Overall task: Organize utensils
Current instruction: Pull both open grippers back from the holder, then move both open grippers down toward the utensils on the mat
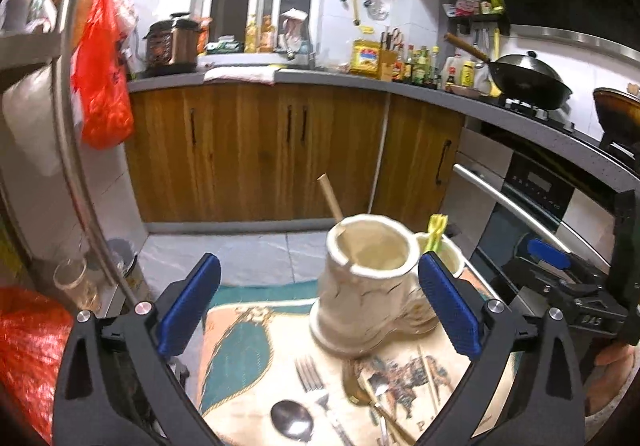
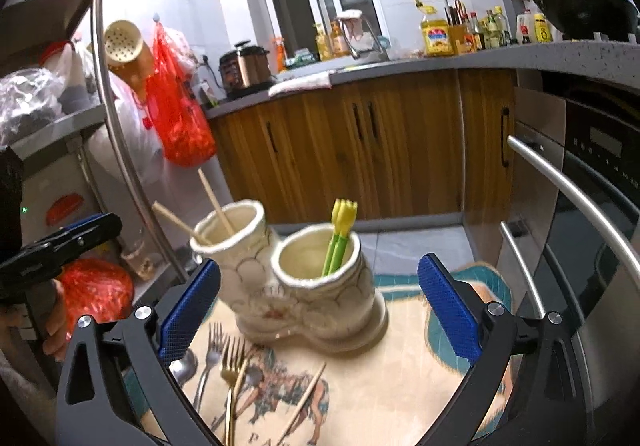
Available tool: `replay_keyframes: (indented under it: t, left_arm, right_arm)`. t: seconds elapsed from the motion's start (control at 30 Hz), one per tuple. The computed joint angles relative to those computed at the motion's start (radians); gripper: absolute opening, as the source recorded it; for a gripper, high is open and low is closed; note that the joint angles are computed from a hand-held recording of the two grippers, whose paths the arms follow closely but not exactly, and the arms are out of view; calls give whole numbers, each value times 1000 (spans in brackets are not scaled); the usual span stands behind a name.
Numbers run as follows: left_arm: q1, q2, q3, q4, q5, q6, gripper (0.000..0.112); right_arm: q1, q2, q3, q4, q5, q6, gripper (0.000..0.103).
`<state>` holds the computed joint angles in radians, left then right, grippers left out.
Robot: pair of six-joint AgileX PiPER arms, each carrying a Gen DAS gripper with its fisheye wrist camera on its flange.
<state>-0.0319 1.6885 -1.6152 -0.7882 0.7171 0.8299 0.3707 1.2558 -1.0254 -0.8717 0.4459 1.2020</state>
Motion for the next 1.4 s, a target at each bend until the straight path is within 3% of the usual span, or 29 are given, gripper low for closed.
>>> replay_keyframes:
  t: [0.37,0.67,1.0,1.4]
  left_arm:
    - [90,-16,120,-6,38,52,97]
    - [118,-25,207,7,70,86,97]
    - [105,-15,268,69,53,63,97]
    - [124,-8,282,72,55,79,97]
  right_arm:
    - [124,21,60,-7,79,22,98]
    - [139,42,105,92,81,-53,98]
    - [128,59,134,207,59,-147,98]
    - [214,158,47,279,73,-270,93]
